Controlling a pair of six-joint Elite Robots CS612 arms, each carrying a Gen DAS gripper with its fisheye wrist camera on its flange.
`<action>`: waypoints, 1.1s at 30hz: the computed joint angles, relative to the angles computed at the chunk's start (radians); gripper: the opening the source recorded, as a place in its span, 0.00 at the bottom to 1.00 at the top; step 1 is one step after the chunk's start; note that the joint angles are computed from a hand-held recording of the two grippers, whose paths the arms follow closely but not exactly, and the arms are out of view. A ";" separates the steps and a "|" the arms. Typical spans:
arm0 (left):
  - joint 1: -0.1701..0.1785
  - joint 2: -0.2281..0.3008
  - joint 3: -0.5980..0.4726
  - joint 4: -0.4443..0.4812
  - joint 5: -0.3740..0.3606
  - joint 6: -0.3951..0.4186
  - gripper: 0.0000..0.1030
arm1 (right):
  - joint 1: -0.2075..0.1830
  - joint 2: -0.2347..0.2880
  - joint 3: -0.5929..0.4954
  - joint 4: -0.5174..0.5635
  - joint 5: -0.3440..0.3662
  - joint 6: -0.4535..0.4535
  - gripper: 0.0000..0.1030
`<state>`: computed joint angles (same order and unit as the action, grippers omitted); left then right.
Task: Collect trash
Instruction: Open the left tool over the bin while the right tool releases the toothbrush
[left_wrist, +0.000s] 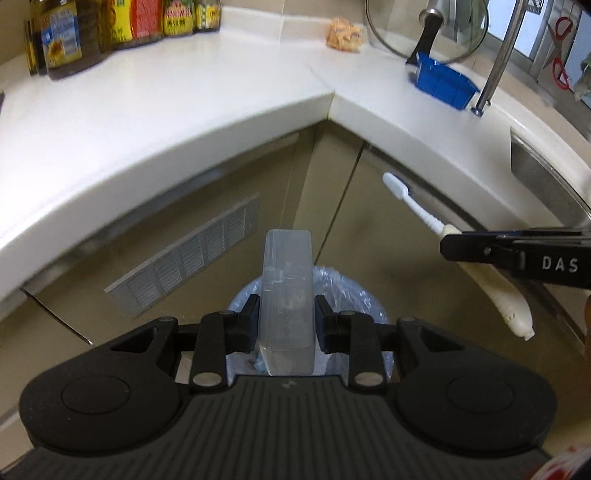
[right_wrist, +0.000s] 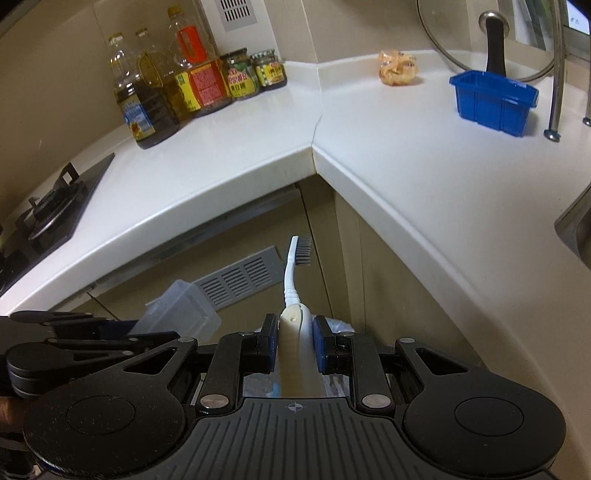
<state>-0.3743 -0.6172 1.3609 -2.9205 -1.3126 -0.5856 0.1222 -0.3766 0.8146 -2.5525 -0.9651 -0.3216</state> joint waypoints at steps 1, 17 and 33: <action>0.000 0.005 -0.005 0.008 -0.003 0.001 0.26 | 0.000 0.004 -0.006 0.009 0.001 -0.001 0.20; 0.004 0.061 -0.068 0.044 -0.032 -0.018 0.26 | 0.007 0.054 -0.100 0.114 0.004 -0.060 0.20; 0.006 0.064 -0.066 0.051 -0.034 -0.023 0.43 | 0.006 0.072 -0.131 0.134 -0.015 -0.045 0.20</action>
